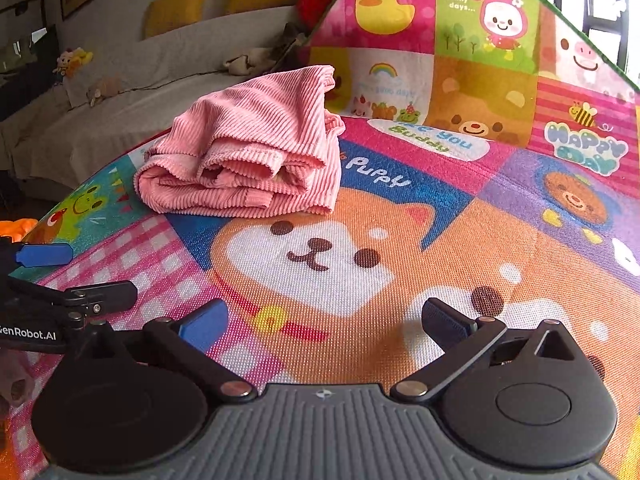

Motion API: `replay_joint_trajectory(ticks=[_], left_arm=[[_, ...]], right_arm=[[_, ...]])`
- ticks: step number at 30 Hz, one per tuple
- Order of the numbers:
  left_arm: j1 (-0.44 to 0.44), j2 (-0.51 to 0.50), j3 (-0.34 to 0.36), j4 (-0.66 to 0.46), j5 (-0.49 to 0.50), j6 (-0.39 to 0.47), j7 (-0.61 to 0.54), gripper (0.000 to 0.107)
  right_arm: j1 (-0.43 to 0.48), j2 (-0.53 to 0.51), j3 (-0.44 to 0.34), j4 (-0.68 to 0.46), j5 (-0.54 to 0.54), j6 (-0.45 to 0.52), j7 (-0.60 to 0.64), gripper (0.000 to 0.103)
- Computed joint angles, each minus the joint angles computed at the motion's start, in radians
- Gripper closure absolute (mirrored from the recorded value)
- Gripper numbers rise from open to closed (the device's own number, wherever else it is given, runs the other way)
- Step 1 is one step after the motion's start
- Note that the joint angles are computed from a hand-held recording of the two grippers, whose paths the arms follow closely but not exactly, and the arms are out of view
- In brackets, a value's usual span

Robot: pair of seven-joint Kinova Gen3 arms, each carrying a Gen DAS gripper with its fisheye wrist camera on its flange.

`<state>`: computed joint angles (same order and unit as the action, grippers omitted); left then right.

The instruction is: Fold clothes

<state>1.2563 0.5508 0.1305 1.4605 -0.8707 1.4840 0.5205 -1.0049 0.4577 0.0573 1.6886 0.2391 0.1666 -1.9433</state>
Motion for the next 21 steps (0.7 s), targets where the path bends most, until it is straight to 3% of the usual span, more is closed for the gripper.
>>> replay_joint_trajectory(ticks=[21], left_arm=[[0.003, -0.001, 0.001, 0.003, -0.003, -0.002, 0.008, 0.004]], right_arm=[[0.001, 0.001, -0.001, -0.003, 0.004, 0.003, 0.0, 0.0]])
